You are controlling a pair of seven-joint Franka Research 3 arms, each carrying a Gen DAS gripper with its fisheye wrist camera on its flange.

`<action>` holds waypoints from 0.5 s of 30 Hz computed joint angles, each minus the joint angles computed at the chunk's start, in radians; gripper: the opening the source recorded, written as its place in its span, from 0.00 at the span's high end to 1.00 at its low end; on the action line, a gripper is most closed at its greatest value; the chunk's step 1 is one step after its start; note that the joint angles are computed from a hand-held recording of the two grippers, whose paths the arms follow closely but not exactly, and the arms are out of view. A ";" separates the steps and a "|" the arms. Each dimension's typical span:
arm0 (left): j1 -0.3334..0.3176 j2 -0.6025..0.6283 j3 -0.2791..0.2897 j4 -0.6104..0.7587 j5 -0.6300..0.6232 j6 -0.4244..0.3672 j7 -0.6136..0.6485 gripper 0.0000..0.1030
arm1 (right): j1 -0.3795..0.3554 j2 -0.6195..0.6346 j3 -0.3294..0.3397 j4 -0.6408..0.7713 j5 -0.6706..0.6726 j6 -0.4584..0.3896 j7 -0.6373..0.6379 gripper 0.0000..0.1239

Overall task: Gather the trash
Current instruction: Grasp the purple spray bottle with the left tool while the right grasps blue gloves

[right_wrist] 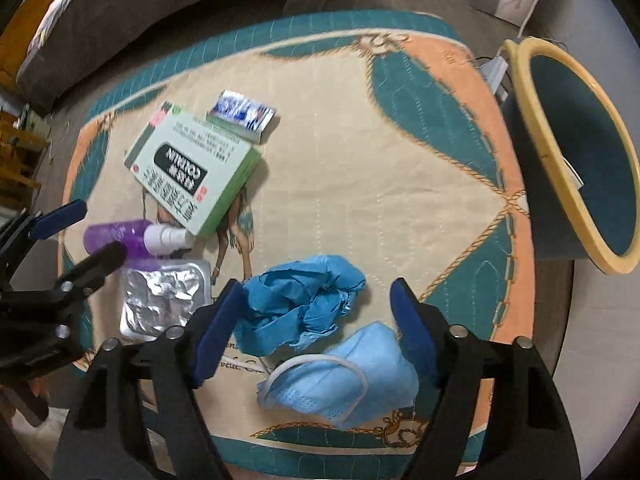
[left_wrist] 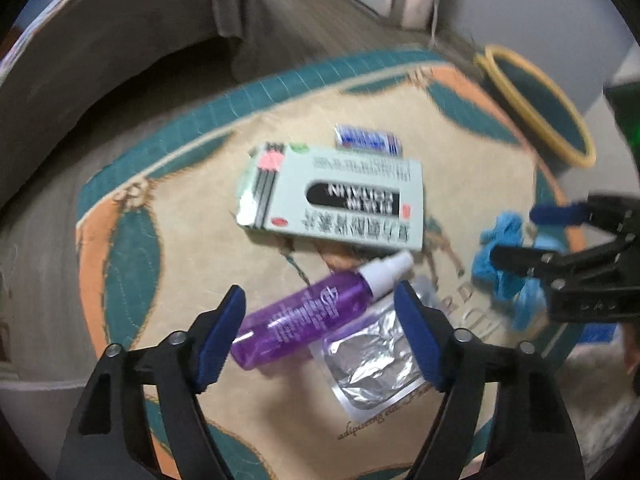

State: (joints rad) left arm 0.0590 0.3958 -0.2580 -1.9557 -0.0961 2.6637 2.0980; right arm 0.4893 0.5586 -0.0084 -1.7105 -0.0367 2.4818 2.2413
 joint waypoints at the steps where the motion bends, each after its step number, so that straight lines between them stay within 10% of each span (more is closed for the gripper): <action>1: -0.019 0.009 0.017 0.006 0.035 -0.015 -0.014 0.30 | -0.002 0.004 0.005 0.003 0.004 -0.001 -0.008 0.45; 15: -0.021 0.030 0.022 0.016 0.085 -0.046 -0.062 0.41 | -0.003 0.005 0.001 0.014 0.037 0.057 -0.038 0.57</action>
